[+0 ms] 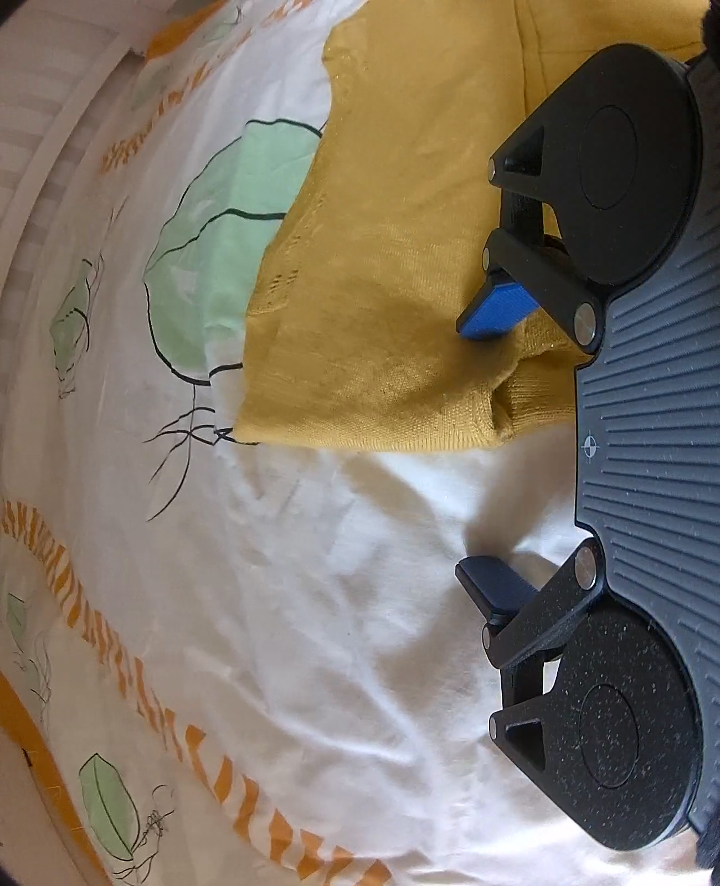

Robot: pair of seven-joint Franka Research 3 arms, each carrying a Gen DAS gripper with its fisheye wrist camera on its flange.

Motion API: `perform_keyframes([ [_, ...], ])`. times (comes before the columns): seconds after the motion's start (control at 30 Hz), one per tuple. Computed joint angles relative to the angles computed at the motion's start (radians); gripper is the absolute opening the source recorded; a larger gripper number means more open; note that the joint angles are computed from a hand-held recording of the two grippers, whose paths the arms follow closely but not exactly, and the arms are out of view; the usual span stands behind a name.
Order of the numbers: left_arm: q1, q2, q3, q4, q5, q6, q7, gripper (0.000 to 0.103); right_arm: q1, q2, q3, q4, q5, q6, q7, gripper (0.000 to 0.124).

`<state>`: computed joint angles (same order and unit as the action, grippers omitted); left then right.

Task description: Fold small clothes

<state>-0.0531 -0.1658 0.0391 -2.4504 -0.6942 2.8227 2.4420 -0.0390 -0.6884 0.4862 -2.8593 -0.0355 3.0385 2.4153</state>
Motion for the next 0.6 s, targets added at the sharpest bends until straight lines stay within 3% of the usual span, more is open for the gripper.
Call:
perform_keyframes([
  [0.1,0.005,-0.001,-0.002,0.002,0.017,-0.008,-0.011,0.086,-0.072,-0.054,0.072,0.009,-0.051,0.011,-0.014,0.018],
  [0.23,0.004,-0.005,-0.004,-0.003,0.024,-0.002,-0.017,0.087,-0.043,-0.016,0.034,0.049,-0.041,-0.179,0.011,0.022],
  [0.4,0.002,0.007,-0.006,0.006,0.033,-0.002,-0.031,0.089,-0.004,-0.019,-0.022,0.020,-0.066,-0.155,0.064,0.024],
  [0.5,-0.004,0.006,-0.001,0.003,0.011,0.006,-0.006,0.089,0.005,0.010,-0.030,0.029,-0.081,-0.145,0.079,0.056],
  [0.6,-0.009,0.010,0.004,0.004,-0.028,0.007,0.025,0.092,0.025,0.048,-0.045,0.036,-0.086,-0.165,0.090,0.059],
])
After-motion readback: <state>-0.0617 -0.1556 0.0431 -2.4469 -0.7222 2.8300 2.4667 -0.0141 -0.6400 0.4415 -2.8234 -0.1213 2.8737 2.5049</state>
